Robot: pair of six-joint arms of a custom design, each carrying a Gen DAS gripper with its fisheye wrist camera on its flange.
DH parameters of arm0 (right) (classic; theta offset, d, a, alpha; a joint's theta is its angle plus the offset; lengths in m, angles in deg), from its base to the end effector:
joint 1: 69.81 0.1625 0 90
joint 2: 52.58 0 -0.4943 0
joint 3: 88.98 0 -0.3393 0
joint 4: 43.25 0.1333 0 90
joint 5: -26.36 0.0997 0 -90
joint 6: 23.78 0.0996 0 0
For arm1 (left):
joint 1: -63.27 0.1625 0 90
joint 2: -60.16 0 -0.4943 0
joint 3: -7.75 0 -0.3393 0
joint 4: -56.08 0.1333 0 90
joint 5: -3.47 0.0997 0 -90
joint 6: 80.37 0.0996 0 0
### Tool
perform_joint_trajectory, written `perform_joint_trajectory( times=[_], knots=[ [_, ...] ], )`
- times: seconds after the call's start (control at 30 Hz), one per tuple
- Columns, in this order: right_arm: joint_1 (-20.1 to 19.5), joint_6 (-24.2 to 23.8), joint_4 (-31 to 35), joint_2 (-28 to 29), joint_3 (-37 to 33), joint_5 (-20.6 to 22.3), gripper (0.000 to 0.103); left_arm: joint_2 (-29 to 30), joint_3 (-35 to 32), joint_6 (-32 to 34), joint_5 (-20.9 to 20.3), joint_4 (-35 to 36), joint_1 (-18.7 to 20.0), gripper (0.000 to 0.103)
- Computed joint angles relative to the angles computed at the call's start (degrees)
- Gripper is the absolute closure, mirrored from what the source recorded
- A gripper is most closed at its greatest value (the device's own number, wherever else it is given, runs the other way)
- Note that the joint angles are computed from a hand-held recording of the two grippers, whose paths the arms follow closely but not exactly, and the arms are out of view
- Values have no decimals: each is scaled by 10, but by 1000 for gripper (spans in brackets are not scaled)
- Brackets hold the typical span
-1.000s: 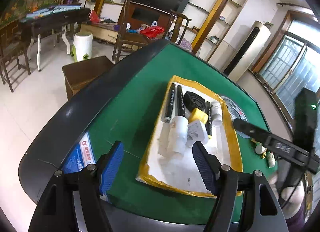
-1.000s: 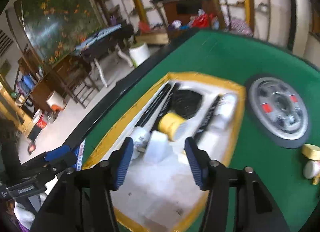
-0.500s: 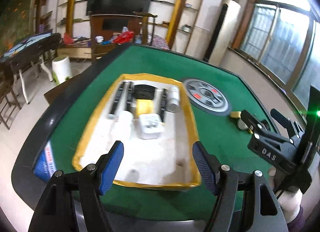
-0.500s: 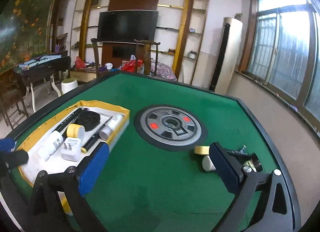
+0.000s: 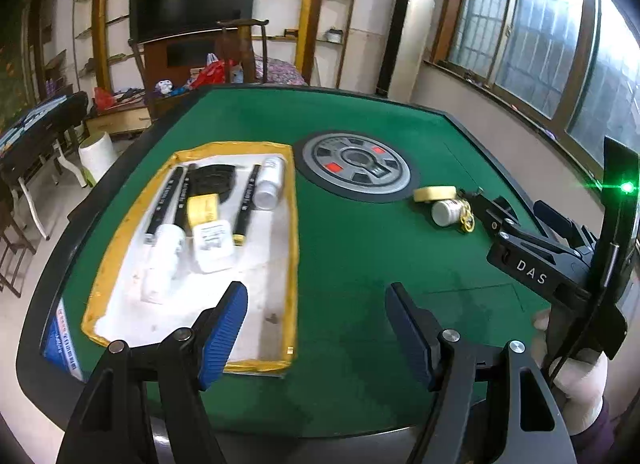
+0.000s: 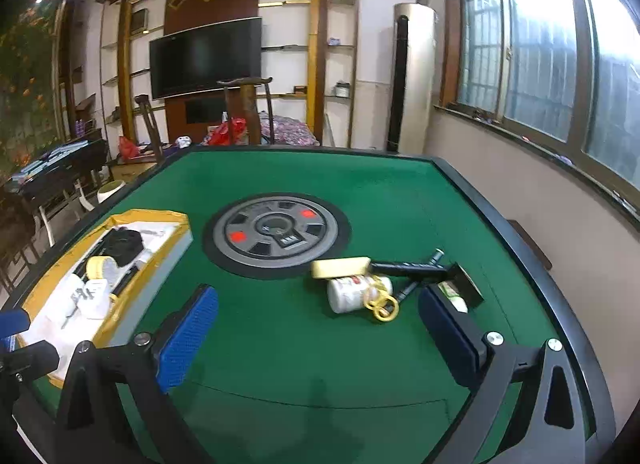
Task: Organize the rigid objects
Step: 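Move both open tools back to the remaining items beside the dial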
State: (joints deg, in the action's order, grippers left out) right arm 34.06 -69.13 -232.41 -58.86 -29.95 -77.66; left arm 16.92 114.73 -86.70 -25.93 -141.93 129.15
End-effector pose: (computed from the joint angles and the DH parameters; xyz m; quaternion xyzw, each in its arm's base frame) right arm 0.3063 -0.7849 -0.0479 0.4089 -0.8169 0.3460 0.2141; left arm -0.0508 -0.6519 0.2314 -0.0642 0.8195 -0.4366 0.3655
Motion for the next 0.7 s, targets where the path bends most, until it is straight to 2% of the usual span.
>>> perform_joint_trajectory(
  times=[0.53, 0.63, 0.7],
  knots=[
    [-26, 12, 55, 1, -39, -13, 3, 27, -49, -33, -6, 93, -2, 28],
    [-34, 37, 131, -4, -77, 1, 3, 26, -58, -42, -22, 113, 4, 28],
    [-43, 85, 215, 2, -145, 14, 3, 25, -66, -48, -39, 125, 8, 28]
  ],
)
